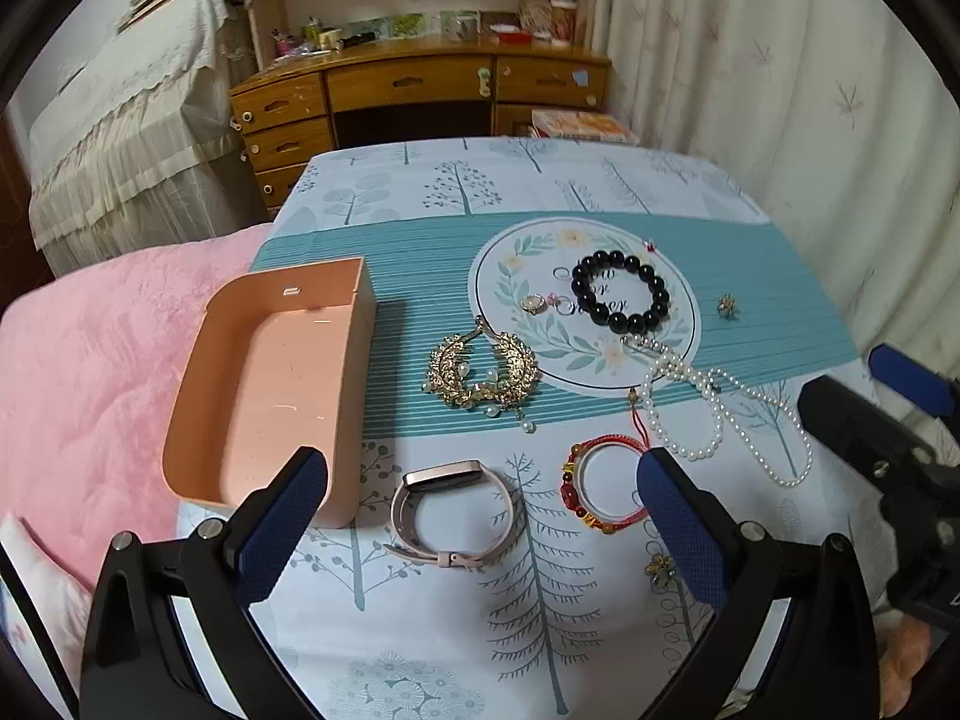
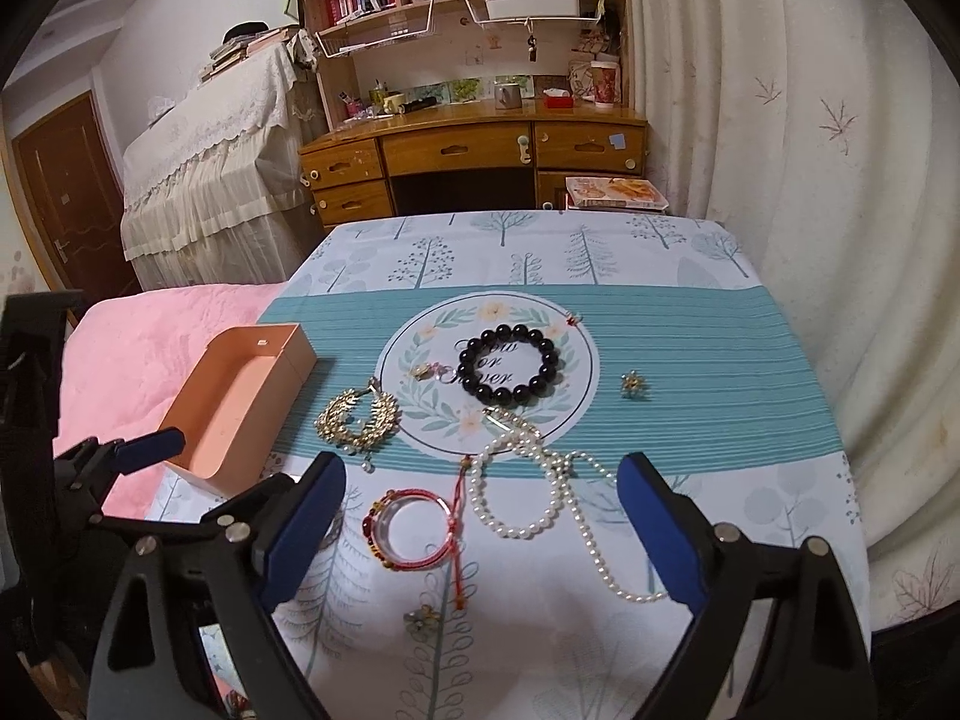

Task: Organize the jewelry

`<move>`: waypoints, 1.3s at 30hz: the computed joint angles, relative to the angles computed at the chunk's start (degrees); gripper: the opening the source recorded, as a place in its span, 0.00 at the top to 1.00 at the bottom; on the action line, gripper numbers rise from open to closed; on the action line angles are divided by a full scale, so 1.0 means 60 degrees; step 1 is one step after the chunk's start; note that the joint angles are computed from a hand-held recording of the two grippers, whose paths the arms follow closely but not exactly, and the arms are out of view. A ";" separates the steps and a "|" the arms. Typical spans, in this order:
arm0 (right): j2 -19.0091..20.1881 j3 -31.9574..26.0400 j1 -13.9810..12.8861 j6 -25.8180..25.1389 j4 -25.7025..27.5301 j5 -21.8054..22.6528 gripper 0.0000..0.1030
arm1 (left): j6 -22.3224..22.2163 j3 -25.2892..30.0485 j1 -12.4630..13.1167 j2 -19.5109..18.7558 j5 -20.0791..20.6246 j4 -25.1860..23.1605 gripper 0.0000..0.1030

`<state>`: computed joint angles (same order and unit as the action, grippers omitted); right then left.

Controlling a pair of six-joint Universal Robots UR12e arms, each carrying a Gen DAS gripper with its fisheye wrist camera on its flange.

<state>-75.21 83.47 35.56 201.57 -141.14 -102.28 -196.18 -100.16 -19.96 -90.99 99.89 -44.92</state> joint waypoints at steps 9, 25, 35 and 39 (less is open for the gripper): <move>-0.0156 -0.0107 -0.0568 -0.0239 0.0376 0.0586 0.22 | 0.0405 0.1064 0.0214 -0.0550 -0.0550 -0.1141 0.01; 0.0485 -0.1063 -0.2066 0.0434 0.2359 0.2765 0.41 | 0.1471 0.3664 0.0163 -0.2796 -0.0955 -0.2318 0.18; 0.0789 -0.0975 -0.2082 -0.0403 0.3241 0.3618 0.44 | 0.1627 0.4740 0.0164 -0.4030 -0.1281 -0.3694 0.43; 0.0855 -0.0991 -0.2013 -0.0807 0.3433 0.3637 0.44 | 0.1730 0.4828 0.0193 -0.4113 -0.1437 -0.3668 0.48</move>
